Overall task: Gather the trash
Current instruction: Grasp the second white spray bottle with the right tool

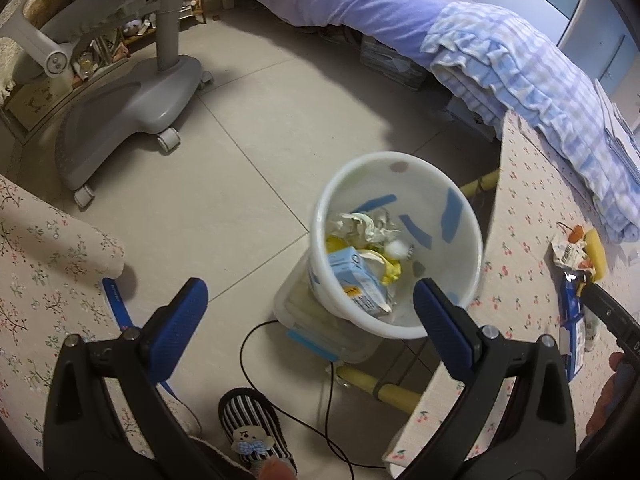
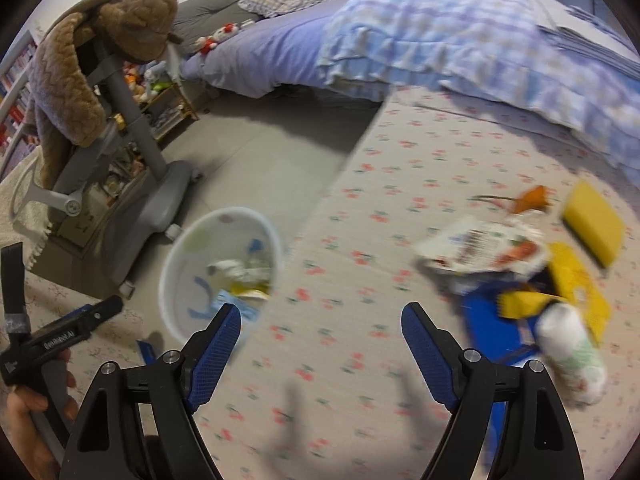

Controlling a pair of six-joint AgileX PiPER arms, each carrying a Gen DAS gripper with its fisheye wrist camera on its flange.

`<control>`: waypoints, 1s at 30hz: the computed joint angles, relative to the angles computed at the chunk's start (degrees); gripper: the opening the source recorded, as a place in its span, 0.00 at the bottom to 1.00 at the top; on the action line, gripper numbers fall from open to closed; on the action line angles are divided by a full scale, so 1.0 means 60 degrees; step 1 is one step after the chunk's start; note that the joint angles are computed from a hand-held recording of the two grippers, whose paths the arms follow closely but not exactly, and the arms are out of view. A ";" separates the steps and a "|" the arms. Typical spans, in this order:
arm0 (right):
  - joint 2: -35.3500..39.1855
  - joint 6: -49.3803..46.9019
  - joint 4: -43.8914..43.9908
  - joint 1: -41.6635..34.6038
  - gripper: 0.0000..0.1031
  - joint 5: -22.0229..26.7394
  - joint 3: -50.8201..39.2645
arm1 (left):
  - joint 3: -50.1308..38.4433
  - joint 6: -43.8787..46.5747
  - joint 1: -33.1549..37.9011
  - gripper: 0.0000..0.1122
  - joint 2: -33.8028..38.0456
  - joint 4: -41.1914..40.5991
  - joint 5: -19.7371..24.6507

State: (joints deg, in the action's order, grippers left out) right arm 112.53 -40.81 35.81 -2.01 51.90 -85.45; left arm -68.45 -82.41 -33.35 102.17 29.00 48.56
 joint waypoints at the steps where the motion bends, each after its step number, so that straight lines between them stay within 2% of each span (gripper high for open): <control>1: -0.0017 -0.0006 -0.0118 -0.0183 0.82 0.0040 -0.0034 | -0.0107 0.0035 -0.0053 0.91 0.0070 -0.0036 0.0024; 12: 0.0300 -0.0936 -0.0061 -0.2466 0.82 0.0308 -0.0606 | -0.1807 0.0499 -0.0703 0.91 0.1218 -0.0310 0.0550; 17: 0.0693 -0.1252 -0.0857 -0.2917 0.82 0.0266 -0.1083 | -0.2886 0.0950 -0.0955 0.91 0.1962 -0.0758 0.0692; 24: 0.1728 -0.1005 -0.1327 -0.3373 0.82 0.1327 -0.2203 | -0.4576 0.1558 -0.1243 0.91 0.3027 -0.1013 0.1328; 28: 0.2046 -0.0906 -0.1497 -0.3273 0.81 0.1661 -0.2590 | -0.5242 0.1834 -0.1308 0.91 0.3447 -0.1358 0.1320; 30: 0.2432 -0.0592 -0.1649 -0.3213 0.71 0.2194 -0.3090 | -0.5704 0.2032 -0.1362 0.91 0.3717 -0.1530 0.1415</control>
State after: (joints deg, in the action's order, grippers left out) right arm 127.12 -44.36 25.92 -21.29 65.06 -103.99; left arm -102.67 -70.21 -41.53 124.47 19.82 57.05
